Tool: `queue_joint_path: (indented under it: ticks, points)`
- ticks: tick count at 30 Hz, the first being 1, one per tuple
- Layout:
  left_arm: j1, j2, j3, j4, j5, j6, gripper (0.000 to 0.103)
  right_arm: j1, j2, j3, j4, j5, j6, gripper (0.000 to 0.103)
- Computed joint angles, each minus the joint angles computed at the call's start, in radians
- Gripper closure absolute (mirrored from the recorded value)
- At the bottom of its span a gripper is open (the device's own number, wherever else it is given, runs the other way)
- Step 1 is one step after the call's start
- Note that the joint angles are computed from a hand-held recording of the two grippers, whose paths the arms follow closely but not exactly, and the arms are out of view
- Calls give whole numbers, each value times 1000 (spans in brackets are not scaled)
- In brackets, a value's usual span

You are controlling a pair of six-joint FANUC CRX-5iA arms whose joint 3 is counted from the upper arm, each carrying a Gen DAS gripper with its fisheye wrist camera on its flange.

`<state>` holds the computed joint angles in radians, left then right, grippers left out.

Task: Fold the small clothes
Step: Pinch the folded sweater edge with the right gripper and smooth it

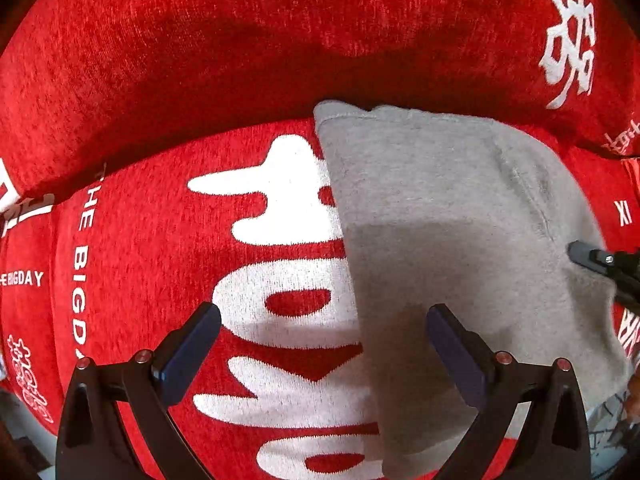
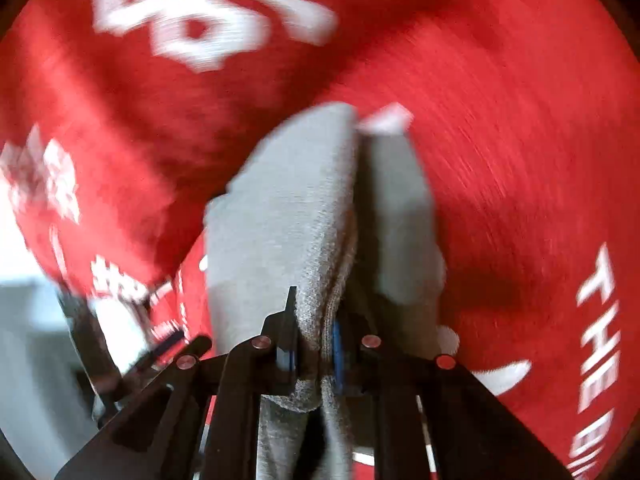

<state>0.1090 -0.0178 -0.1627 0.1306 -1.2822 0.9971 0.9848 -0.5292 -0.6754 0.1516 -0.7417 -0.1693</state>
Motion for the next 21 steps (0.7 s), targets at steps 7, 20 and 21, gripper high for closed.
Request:
queue_joint_path:
  ticks: [7, 20, 21]
  points:
    - [-17, -30, -38, -17, 30, -29, 0, 21, 8, -8, -37, -101, 25, 89]
    - [55, -57, -66, 16, -38, -65, 0, 201, -109, -32, 86, -300, -279, 60]
    - [60, -63, -71, 23, -51, -73, 0, 215, -111, -19, 104, -306, -290, 60]
